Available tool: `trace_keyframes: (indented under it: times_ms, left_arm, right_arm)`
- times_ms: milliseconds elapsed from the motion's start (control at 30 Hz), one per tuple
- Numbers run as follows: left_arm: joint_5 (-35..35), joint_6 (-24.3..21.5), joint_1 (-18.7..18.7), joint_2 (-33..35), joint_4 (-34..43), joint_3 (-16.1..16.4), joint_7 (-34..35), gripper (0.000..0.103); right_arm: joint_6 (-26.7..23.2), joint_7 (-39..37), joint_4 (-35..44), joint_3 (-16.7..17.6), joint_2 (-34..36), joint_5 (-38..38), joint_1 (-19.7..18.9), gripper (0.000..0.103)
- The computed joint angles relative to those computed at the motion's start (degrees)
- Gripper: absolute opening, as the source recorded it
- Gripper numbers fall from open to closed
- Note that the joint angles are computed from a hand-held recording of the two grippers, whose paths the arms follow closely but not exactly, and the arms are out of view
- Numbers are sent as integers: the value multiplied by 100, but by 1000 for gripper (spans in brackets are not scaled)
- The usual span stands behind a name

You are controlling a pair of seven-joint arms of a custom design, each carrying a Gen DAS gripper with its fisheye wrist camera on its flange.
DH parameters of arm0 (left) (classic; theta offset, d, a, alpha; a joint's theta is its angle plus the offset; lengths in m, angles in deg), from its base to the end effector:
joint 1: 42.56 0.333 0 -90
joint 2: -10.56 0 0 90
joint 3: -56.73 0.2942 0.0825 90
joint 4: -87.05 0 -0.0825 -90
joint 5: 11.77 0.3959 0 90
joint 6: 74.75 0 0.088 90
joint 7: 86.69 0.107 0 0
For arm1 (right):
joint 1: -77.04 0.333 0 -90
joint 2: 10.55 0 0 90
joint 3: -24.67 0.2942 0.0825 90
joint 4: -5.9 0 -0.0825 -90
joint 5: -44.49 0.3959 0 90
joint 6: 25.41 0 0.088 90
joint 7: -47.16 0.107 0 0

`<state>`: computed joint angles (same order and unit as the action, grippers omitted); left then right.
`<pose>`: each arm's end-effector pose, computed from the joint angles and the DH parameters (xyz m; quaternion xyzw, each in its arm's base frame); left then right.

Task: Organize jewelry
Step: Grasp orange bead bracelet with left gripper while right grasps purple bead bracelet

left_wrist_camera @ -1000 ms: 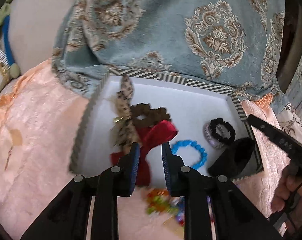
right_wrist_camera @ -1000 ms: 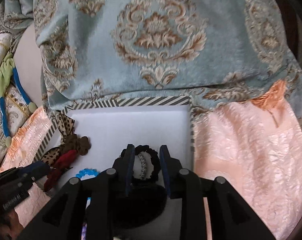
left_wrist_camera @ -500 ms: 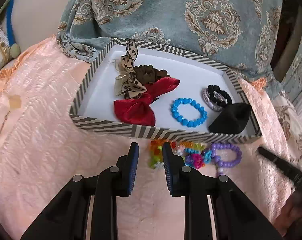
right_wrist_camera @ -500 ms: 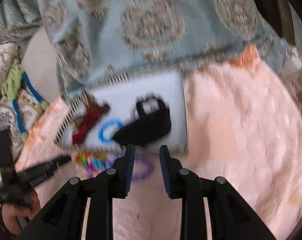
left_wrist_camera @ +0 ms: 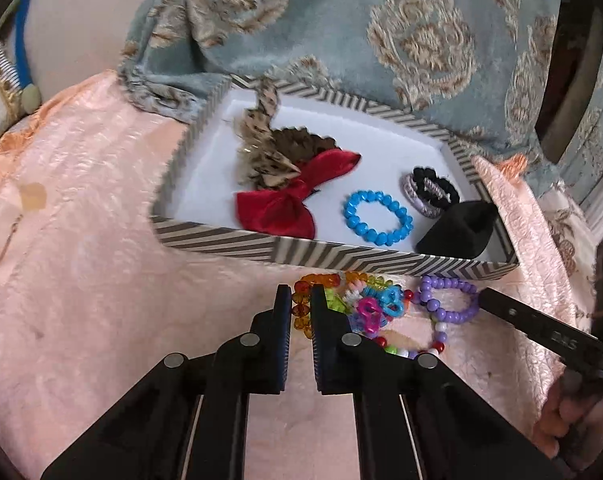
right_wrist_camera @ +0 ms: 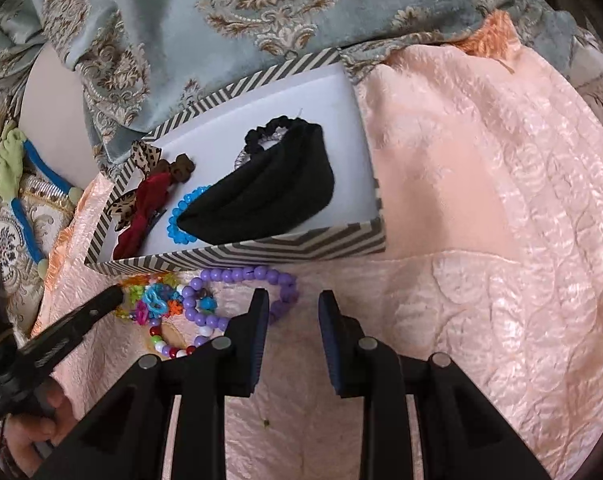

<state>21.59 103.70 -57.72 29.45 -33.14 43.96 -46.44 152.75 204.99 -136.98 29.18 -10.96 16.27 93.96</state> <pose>0.5294 -0.3273 0.3116 -0.6096 0.7145 -0.3251 0.1101 0.4629 0.2246 0.3224 -0.5560 0.7719 -0.0843 0.2966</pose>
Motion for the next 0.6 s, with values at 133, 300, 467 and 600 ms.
trace_keyframes:
  times_ms: [133,300,467,600]
  left_arm:
    - [-57,203,74,-291,-413,104,-247,0]
    - [103,154,-31,-455,-633,383,-635,0]
    - [910,83,-381,-595,-687,884,-1532,0]
    - [1584,48,-486,-690,-659,1058,-2165,0]
  right_arm:
    - [-39,-77,276,7,253,-225,16,26]
    - [-444,-179,731,-72,584,-632,196,27]
    - [-1028,-416,948,-18,621,-1028,300,26]
    - [-1383,-412,962,2,523,-1274,366,14]
